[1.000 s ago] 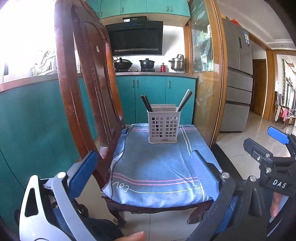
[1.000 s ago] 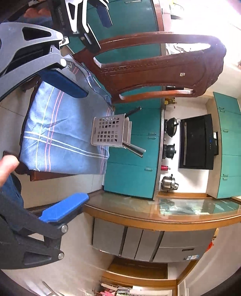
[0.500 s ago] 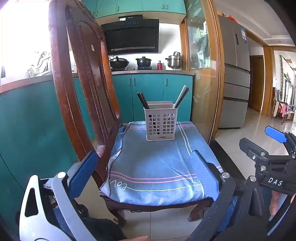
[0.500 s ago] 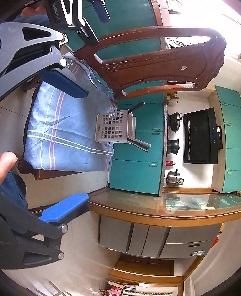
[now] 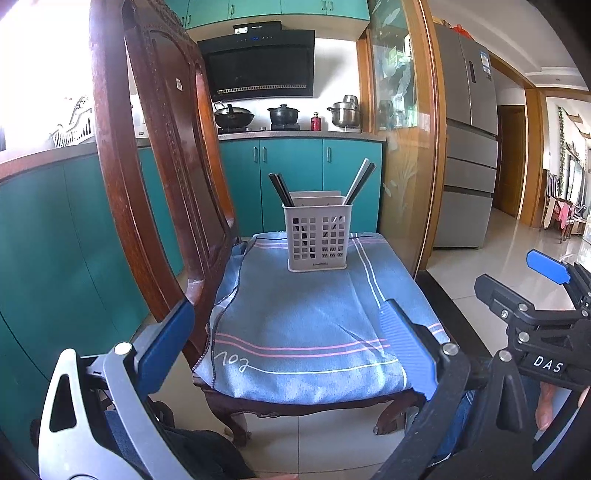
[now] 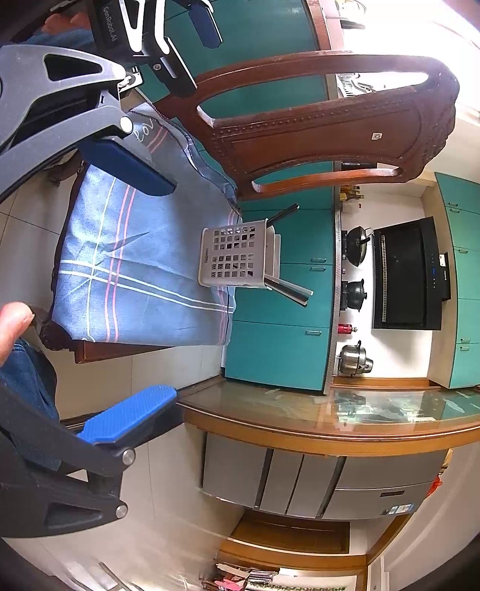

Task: Organize utensils

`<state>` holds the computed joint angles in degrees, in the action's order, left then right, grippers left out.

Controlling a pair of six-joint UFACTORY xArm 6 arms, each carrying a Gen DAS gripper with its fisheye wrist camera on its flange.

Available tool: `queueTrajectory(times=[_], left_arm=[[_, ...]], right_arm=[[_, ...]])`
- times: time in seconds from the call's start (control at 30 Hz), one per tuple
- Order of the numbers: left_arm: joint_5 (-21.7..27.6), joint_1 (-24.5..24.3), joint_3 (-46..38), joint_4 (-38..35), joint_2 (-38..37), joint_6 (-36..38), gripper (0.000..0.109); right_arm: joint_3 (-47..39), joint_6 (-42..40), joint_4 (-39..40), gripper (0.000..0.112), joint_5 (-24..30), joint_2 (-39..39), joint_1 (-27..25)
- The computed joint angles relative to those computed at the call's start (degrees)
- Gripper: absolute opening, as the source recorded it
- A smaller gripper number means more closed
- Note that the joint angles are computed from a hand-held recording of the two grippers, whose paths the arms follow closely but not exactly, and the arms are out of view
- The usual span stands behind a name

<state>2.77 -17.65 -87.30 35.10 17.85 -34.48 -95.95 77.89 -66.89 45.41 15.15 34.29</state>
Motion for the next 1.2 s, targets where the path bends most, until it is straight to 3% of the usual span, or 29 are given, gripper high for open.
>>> queueTrajectory(times=[0.6, 0.9, 1.2], left_arm=[[0.75, -0.27, 0.37, -0.63, -0.26, 0.58, 0.100], [0.61, -0.68, 0.59, -5.77, 0.04, 5.69, 0.100], [1.11, -0.86, 0.31, -6.16, 0.28, 6.42, 0.100]], right_arm=[[0.32, 0.14, -0.08, 0.100, -0.75, 0.07, -0.22], [0.42, 0.35, -0.05, 0.100, -0.87, 0.28, -0.09], [1.11, 0.95, -0.29, 0.100, -1.11, 0.04, -0.16]])
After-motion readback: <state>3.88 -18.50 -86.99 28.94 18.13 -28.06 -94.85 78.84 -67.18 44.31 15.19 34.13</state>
